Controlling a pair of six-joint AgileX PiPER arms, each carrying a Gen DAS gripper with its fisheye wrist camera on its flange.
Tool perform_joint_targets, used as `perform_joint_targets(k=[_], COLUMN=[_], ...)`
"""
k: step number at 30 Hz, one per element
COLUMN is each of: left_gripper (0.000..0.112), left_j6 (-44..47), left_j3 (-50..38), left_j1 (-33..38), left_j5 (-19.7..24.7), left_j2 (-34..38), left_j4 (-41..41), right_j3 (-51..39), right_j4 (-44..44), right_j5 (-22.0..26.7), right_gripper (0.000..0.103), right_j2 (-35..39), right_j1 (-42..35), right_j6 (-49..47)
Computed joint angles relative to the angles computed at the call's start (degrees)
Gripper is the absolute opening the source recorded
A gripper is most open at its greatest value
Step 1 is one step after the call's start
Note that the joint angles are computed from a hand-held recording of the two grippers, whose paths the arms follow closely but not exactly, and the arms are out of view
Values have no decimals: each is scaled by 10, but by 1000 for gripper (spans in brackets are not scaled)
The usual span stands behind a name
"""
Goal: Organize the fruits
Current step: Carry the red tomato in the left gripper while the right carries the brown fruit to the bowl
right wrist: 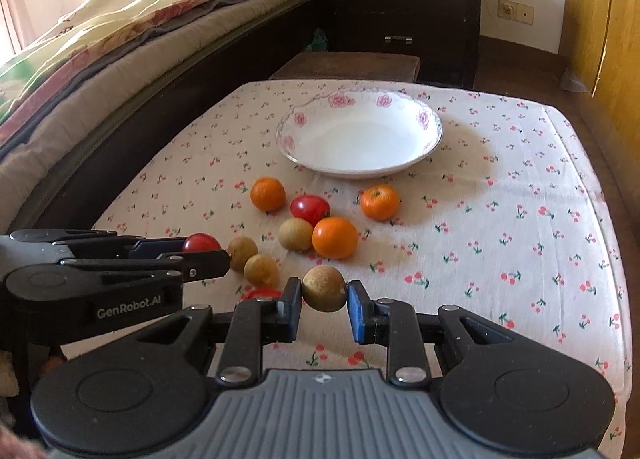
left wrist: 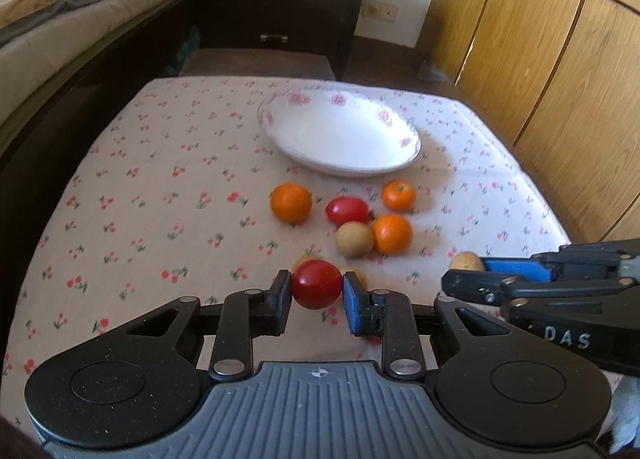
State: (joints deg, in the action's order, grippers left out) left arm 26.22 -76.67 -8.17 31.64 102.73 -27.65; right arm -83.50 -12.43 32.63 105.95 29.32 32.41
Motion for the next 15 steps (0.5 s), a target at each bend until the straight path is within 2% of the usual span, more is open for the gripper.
perform_joint_targets(k=[15], left_gripper=[35], left_j6=[-50], left_j3=[-126], left_j1=[-27], left_j5=[28], left_j2=[62], left_j4=[27], right_j3=[-104], right_j4=[40], right_j5=[20], right_gripper=[27], right_j2=[52], right_j1=[-43], right_j6=[-44])
